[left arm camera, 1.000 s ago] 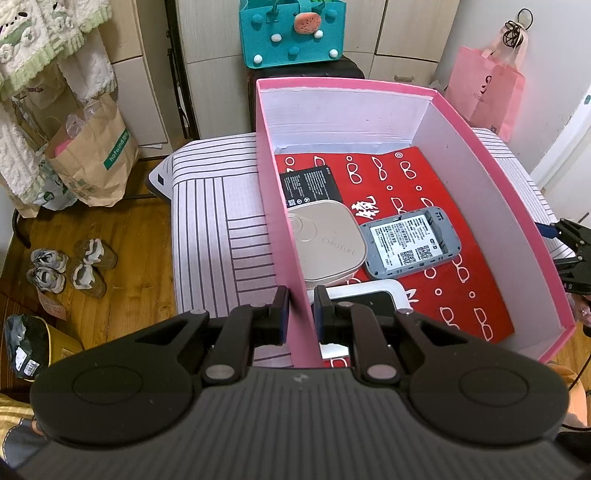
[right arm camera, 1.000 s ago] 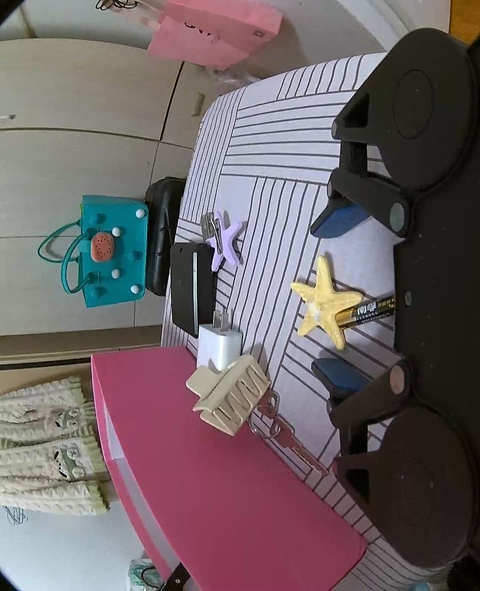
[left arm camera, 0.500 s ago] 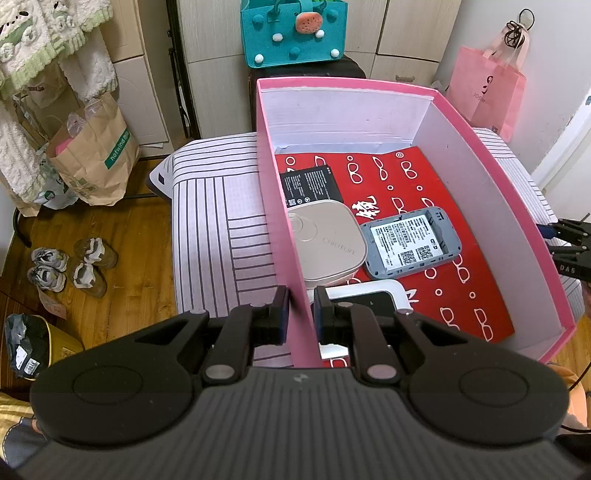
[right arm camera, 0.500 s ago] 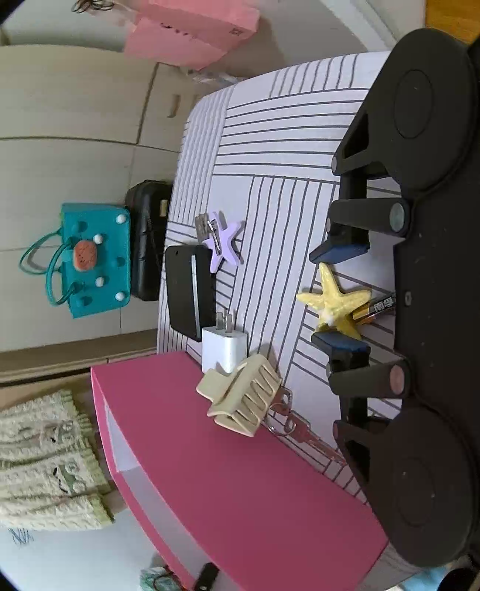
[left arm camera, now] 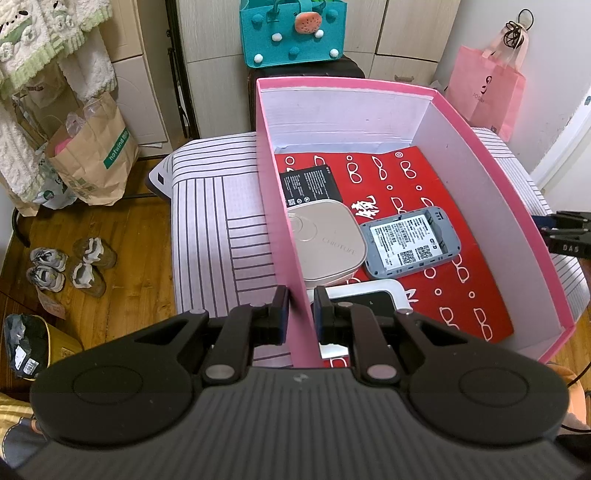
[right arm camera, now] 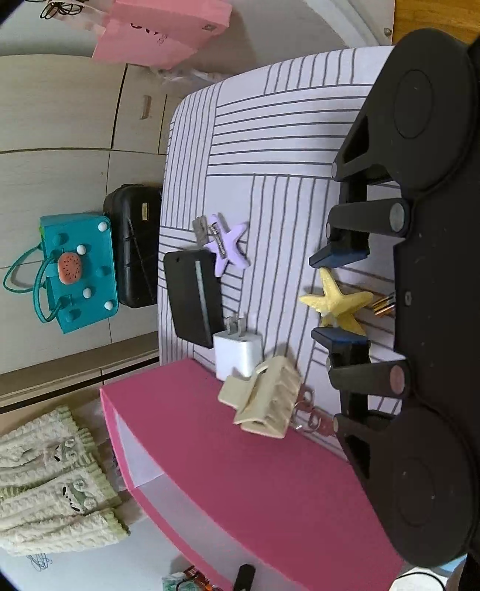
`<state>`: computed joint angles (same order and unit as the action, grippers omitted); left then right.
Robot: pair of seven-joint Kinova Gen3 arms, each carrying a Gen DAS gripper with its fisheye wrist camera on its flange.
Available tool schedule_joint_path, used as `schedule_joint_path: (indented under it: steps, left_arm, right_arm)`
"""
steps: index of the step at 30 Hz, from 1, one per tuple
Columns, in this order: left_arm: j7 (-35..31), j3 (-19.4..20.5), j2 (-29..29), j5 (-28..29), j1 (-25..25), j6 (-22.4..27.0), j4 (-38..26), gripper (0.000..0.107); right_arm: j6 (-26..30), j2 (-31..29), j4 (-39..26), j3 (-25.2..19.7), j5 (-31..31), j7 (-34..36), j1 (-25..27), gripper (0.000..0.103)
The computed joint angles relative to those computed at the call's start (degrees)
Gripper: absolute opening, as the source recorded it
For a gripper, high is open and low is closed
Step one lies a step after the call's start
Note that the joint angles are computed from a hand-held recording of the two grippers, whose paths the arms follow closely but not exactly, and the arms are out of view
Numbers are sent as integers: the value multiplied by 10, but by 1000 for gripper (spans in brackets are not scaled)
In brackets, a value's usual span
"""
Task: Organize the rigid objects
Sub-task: 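Carry the yellow starfish clip into the pink box and release it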
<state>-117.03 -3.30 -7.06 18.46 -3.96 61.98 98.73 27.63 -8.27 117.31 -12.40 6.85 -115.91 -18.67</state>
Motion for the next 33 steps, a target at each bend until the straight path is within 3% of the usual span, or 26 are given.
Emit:
schedule_joint_path:
  steps: [9, 20, 26, 33]
  left_arm:
    - [-1, 0, 1, -2, 0, 0, -1, 13]
    - [24, 13, 18, -31, 3, 27, -30, 12]
    - [39, 24, 17, -56, 13, 28, -39, 11]
    - [59, 34, 10, -86, 25, 18, -37, 10]
  right_arm:
    - [46, -8, -49, 18, -42, 48, -11, 40]
    - [162, -13, -196, 17, -88, 147, -32, 40]
    - [191, 46, -280, 28, -167, 253, -55, 40]
    - [251, 170, -406, 11, -162, 274, -77, 40]
